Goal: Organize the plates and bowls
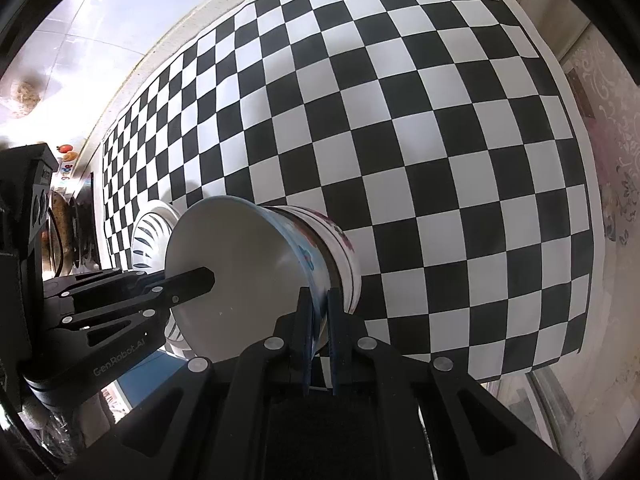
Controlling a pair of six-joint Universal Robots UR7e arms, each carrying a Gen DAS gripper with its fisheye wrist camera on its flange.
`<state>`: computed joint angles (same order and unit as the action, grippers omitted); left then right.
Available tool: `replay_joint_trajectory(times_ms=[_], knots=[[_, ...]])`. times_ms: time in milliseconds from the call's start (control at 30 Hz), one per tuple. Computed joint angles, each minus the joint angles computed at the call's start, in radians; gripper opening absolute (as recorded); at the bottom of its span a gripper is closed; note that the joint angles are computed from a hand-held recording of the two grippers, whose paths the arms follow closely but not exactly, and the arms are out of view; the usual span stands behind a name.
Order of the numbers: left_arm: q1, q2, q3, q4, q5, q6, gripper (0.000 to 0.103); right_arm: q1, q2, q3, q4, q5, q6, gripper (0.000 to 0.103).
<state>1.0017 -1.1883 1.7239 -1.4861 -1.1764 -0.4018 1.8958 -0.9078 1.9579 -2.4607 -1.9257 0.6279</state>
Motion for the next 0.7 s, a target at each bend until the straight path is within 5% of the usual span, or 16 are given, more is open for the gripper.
replay_joint_trajectory(times_ms=[700], knots=[[0.007, 0.016, 0.039, -0.037, 0.008, -0.009, 0.008, -0.012, 0.031, -0.019, 0.016, -0.005, 0.006, 0.007]])
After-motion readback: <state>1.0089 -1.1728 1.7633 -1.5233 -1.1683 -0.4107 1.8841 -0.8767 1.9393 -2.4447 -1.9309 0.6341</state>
